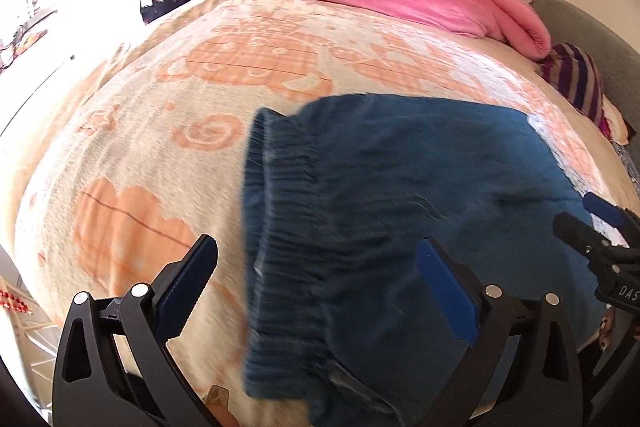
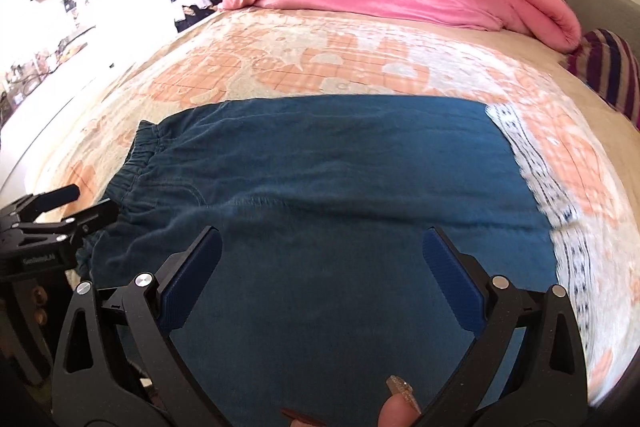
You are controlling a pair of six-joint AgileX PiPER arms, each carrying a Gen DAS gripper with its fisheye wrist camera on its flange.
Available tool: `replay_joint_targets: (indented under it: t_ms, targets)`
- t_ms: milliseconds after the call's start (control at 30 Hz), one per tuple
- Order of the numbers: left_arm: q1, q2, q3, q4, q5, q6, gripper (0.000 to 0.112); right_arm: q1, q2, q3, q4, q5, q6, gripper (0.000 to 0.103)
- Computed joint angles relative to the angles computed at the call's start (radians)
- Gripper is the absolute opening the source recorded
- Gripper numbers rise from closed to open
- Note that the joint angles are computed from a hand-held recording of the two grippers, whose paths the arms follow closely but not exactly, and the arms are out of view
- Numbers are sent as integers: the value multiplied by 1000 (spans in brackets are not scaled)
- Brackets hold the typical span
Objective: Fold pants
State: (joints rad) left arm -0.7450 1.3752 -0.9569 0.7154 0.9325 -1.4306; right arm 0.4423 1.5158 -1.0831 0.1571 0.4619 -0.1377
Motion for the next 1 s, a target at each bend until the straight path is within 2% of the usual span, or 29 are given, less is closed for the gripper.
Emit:
replay_joint_targets:
  t_ms: [233,300,467,600,833,1000]
  targets:
    - [139,3,-18,-30,-59,86,99,11,130,-172,23,65,-55,95]
    - [166,7,-28,-28,-62,105,99,24,159,-213,-13,72,-45,95]
    - [235,36,-68,-52,-75,169,99,30,234,-324,14,119,-94,95]
    - [278,52,-93,-71,-92,209,99,49,288,-404,-32,131,-80,95]
    - [352,112,-140,-123,-133,298,99,63,409,-566,-81,200,-68,95]
    - [432,171,-151,-204,-200,413,99,69,533,-751,-80,305,-105,95]
